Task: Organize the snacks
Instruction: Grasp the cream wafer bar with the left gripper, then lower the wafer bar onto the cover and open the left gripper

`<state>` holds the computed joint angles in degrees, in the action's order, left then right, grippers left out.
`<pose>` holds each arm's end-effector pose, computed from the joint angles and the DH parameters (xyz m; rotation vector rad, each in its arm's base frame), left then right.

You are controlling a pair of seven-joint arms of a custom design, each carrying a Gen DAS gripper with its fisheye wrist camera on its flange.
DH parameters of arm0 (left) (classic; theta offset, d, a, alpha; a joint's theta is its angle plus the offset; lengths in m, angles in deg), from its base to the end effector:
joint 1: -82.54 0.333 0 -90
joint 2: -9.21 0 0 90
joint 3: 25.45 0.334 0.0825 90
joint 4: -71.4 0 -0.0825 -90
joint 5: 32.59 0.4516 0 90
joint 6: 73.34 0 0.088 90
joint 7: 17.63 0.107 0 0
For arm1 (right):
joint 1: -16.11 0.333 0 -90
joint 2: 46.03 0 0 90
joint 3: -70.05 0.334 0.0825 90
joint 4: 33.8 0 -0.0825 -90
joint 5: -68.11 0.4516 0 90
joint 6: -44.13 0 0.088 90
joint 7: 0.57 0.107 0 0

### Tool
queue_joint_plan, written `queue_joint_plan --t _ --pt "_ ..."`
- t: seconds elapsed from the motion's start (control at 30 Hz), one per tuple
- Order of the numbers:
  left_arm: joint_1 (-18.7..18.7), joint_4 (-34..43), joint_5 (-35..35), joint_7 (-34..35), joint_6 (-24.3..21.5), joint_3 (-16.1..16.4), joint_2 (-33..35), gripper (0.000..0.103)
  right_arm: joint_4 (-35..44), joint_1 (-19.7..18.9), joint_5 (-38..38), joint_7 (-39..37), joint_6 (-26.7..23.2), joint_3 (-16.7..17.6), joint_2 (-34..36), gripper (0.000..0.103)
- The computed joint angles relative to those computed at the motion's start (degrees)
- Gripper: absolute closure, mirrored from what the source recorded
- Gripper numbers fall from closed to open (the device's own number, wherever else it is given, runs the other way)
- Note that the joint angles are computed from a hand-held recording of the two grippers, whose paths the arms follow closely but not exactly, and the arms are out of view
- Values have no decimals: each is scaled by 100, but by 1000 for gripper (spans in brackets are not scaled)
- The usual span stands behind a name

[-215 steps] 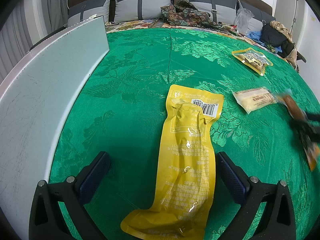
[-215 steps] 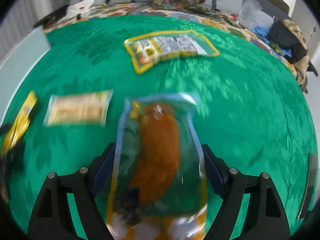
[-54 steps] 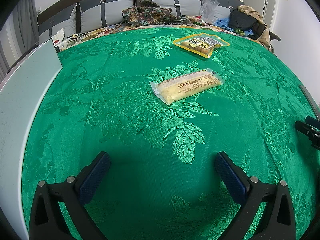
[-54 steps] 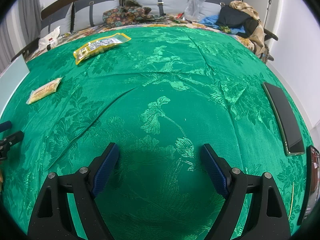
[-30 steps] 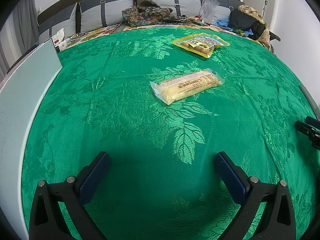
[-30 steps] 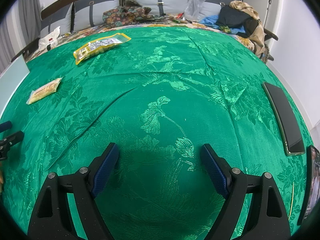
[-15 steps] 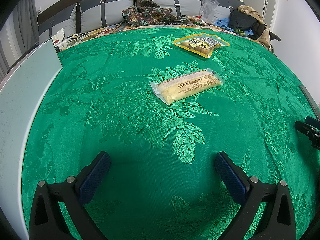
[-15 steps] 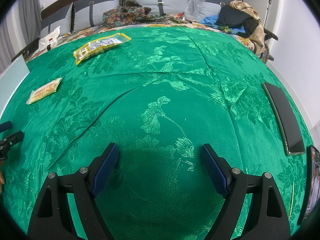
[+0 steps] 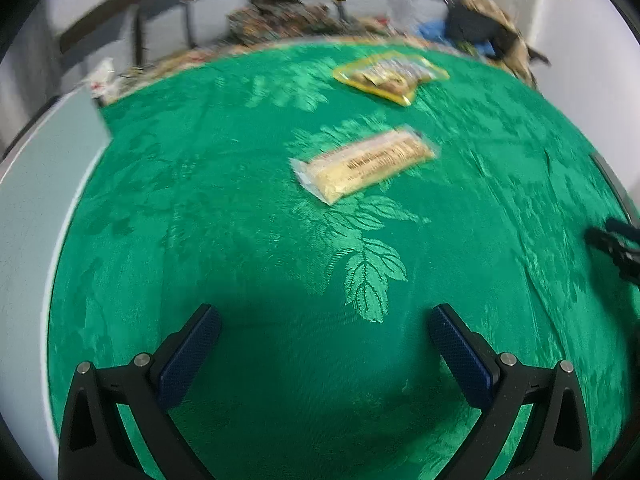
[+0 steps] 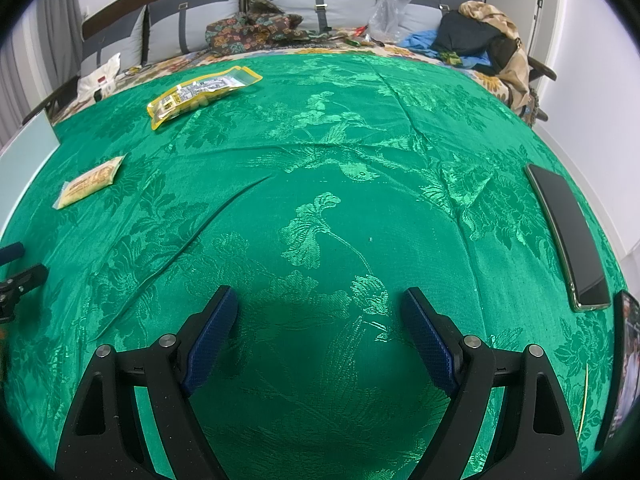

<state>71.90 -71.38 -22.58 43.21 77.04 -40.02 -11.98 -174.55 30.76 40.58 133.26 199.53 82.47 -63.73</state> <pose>0.4624 -0.2246 0.4498 -1.8682 1.9999 -0.5514 0.4643 0.2582 0.4475 -1.9369 1.7522 -0.6263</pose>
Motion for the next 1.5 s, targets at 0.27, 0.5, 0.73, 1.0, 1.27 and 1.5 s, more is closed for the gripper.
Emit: queue_joint_plan --t 0.27,0.5,0.73,1.0,1.27,1.5 --pt "-179 1533 -405 2543 -671 410 1137 1 0 2 -3 3 1 -2 1 17" --pt "-71 2573 -1192 2860 -1132 333 2098 55 1 5 -2 4 2 -4 3 17" --pt "256 1468 -614 290 -669 380 1118 76 4 7 -1 5 3 -4 7 16" --pt "649 -86 -349 -748 -310 377 -347 74 4 5 -8 9 4 -5 8 17" --pt "1174 -350 980 -1587 -68 -250 -464 10 5 6 -11 15 3 -3 10 17" --pt "1180 -487 1206 -1952 159 -125 -485 0 5 7 -11 14 5 -4 10 16"
